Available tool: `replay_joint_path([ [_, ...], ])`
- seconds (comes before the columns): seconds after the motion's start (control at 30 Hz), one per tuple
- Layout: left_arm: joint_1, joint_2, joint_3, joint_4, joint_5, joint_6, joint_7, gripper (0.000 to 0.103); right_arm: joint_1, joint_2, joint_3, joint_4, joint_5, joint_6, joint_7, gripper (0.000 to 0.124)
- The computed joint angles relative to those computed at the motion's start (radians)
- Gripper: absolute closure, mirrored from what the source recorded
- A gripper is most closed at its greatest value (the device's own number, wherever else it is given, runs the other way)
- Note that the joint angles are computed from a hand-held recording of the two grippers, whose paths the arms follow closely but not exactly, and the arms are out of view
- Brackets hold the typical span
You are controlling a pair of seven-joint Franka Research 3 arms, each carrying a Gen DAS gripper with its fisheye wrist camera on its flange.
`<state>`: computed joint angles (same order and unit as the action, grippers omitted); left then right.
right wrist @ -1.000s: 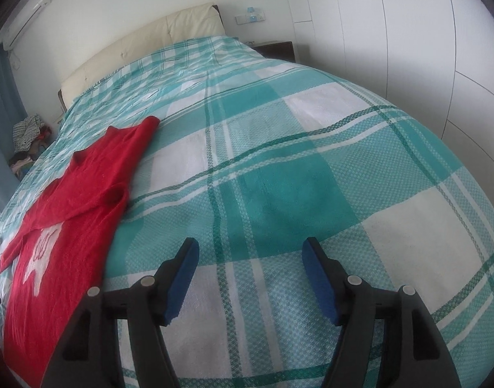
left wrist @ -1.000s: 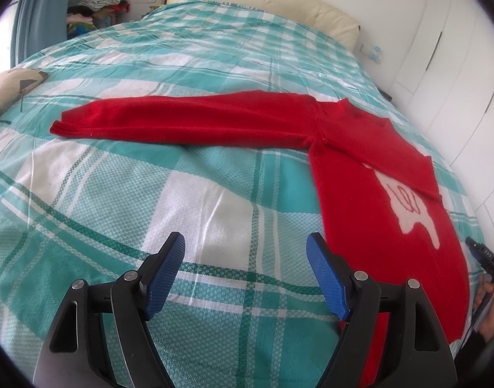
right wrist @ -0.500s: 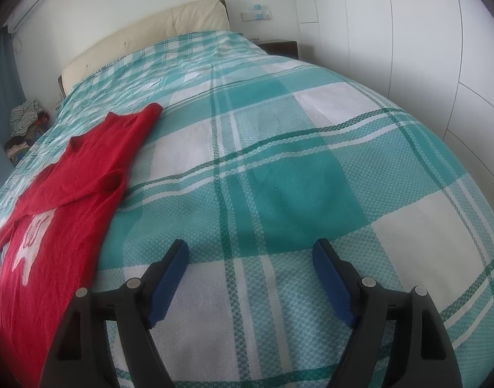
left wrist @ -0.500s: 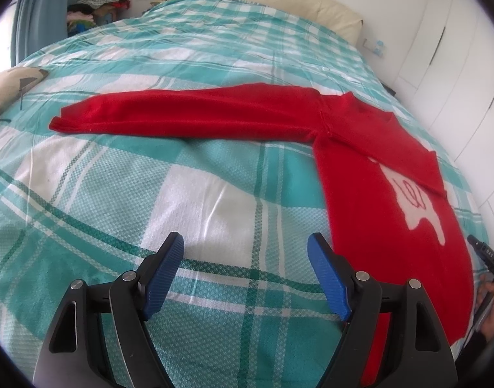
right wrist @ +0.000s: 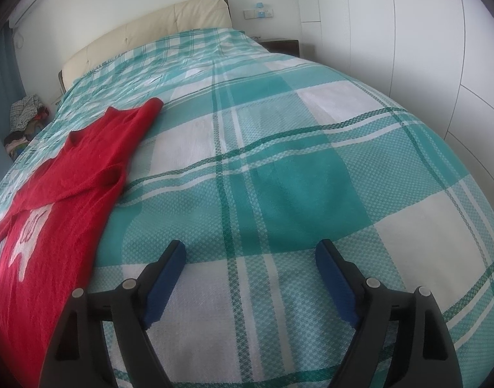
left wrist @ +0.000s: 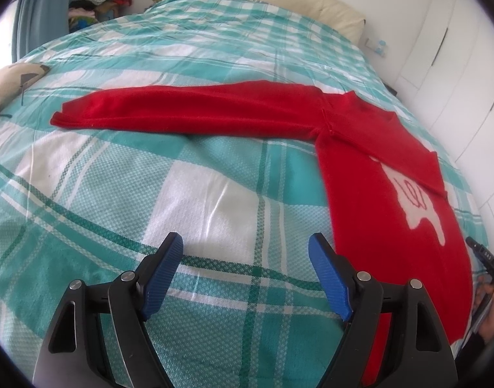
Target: Fold small clothes
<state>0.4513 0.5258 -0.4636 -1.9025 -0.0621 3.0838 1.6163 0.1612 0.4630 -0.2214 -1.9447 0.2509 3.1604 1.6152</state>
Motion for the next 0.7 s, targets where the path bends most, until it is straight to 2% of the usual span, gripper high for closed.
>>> replay_joint_path([
  [0.7, -0.015, 0.001, 0.017, 0.005, 0.004, -0.007, -0.007, 0.020, 0.011, 0.002, -0.009, -0.003, -0.002, 0.000, 0.002, 0.038],
])
